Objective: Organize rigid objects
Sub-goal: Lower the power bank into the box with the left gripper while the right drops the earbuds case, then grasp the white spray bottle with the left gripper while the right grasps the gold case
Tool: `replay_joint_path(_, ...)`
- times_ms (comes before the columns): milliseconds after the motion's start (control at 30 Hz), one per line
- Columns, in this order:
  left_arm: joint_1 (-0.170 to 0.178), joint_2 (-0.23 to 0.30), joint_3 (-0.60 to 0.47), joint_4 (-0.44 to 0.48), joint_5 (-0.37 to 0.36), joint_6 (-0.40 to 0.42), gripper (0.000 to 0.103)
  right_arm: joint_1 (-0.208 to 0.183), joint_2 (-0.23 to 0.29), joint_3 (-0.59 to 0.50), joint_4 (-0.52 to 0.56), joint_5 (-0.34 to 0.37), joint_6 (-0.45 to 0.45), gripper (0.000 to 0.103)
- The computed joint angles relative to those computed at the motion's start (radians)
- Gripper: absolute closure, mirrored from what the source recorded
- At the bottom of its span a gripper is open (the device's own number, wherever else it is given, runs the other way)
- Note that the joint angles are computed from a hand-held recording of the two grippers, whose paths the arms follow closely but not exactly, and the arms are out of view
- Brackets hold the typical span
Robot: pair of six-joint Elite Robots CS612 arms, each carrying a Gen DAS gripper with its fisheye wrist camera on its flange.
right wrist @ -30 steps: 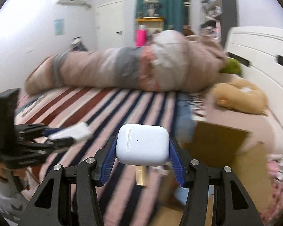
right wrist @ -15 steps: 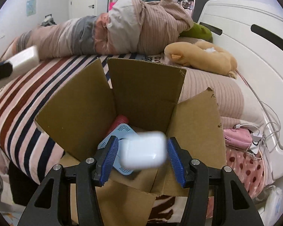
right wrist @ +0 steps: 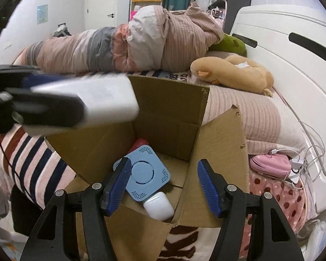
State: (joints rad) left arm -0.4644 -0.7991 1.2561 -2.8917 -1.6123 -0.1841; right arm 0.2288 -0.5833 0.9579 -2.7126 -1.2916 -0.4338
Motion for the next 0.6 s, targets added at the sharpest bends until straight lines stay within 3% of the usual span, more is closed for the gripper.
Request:
replay_joint_path(167,0.0,0.009,-0.022,0.047,-0.017,0.02,0.072,-0.005,0.001,-0.001,-0.011,0.018,0.002,0.039)
replay_joint_path(367,0.004,0.003,-0.015,0.031,-0.005,0.009,0.07,-0.009,0.002,-0.001,-0.016,0.029,-0.008,0.037)
replay_joint_path(600,0.015,-0.036,0.054,-0.034,0.042,-0.036,0.055,-0.003,-0.004,0.004,-0.026,0.037,-0.007,0.037)
